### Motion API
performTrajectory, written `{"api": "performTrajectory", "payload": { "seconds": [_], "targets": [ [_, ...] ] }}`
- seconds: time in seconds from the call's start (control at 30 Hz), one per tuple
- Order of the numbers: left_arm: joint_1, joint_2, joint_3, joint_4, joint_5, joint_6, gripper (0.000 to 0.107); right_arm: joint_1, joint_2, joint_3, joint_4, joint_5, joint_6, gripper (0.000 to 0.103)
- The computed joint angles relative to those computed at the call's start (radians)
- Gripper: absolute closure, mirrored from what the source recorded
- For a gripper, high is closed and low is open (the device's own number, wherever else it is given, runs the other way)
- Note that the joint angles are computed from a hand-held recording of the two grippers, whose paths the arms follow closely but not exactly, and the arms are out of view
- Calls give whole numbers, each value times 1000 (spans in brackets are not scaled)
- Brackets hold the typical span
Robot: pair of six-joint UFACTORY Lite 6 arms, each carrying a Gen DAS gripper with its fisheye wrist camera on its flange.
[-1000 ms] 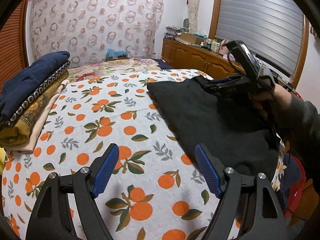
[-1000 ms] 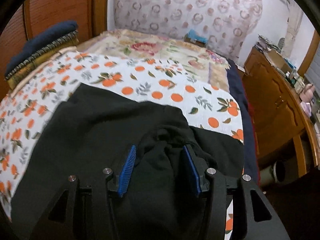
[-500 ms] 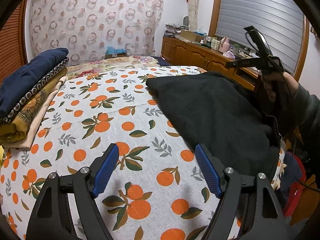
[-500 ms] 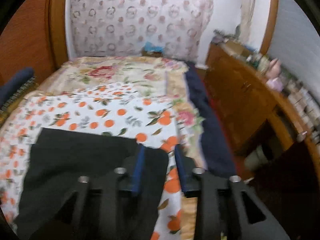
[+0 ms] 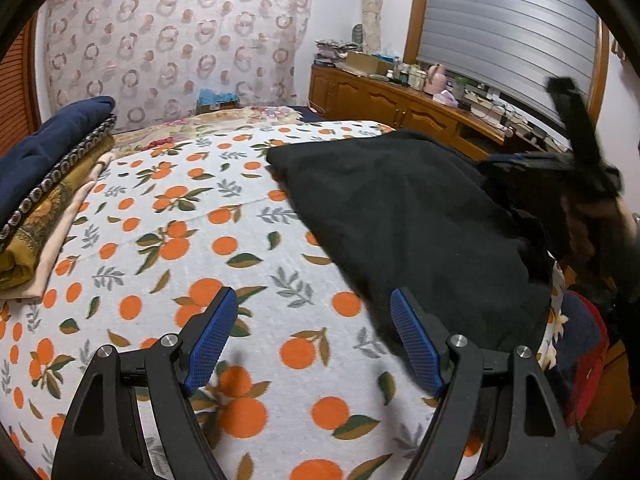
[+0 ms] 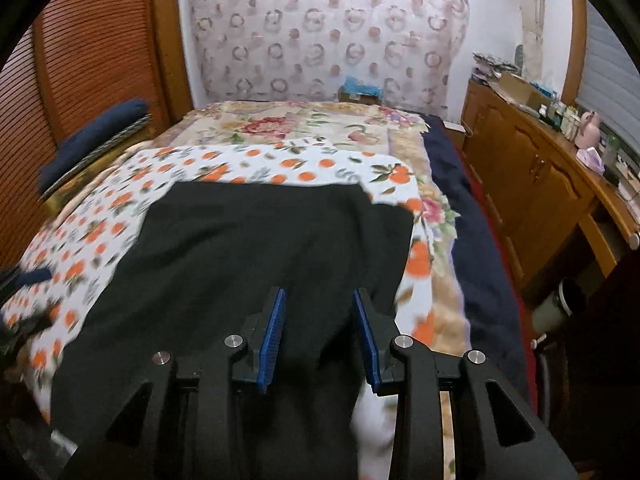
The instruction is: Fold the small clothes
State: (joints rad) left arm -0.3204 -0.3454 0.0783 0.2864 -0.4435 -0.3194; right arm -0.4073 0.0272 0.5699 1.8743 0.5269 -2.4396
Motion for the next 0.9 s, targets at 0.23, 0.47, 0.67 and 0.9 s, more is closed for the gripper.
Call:
{"api": "performTrajectory", "payload": {
  "seconds": [0.23,0.47,0.67,0.9],
  "targets": [
    [-107,38,16,-114,-5,55,28,-216,-79,-106,-362,162,130,67],
    [-181,72,22,-203,-20,99,28,-333,-29,-79,-489,180,141,67],
    [-210,60,11,-251,-9,128,28,-373,-21,-103,-439,65,0,67],
    [-230,84,14,-268,-16,123,28,-470,32,-66,-465,60,14,67]
  ]
}}
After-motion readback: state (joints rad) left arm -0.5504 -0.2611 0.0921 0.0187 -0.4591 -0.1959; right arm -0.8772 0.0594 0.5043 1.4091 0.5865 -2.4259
